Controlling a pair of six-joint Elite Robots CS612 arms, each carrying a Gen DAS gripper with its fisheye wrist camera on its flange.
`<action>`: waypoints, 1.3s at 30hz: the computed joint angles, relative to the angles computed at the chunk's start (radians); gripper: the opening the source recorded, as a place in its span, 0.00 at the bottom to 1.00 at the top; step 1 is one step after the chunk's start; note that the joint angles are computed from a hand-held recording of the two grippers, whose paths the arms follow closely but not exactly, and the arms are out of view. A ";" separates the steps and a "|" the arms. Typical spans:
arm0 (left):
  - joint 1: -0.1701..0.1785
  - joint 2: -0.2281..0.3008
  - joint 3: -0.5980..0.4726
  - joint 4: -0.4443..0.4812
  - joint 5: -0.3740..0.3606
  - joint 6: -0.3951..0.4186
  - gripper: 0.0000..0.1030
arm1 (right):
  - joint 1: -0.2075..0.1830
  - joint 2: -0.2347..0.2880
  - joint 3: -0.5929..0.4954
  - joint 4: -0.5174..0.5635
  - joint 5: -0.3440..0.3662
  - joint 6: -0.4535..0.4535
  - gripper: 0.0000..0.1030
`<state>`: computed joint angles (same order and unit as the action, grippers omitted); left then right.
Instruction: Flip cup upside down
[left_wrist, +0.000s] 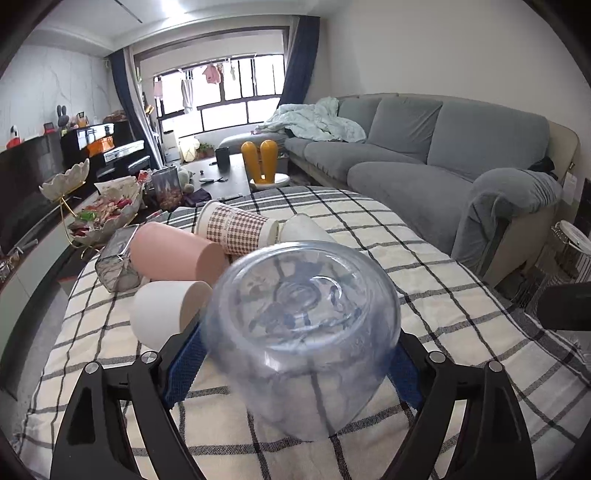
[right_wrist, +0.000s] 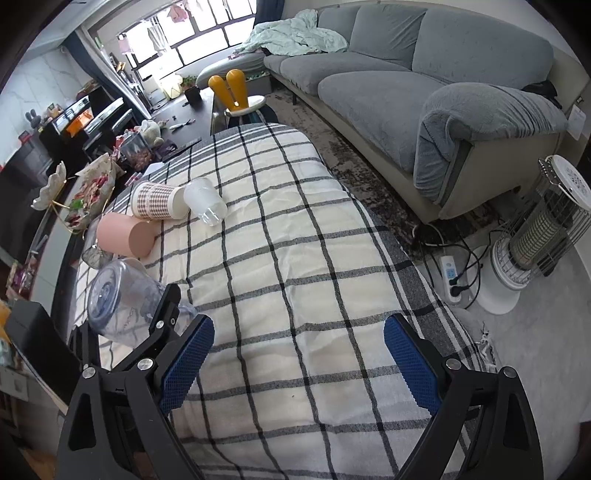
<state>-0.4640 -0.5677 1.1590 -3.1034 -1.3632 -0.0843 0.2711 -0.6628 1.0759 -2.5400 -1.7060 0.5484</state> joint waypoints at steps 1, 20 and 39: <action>0.000 -0.005 0.006 -0.001 0.000 0.000 0.85 | 0.001 -0.003 0.003 -0.003 -0.004 -0.003 0.91; 0.040 -0.188 0.175 0.099 -0.040 -0.180 0.95 | 0.073 -0.030 0.010 -0.172 -0.186 -0.135 0.94; 0.060 -0.301 0.291 0.279 0.111 -0.349 1.00 | 0.134 0.007 -0.018 -0.293 -0.256 -0.244 0.99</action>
<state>-0.4036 -0.8689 1.4497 -2.8241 -1.2520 -0.4336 0.4055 -0.6559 1.0584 -2.8331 -1.9621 0.3041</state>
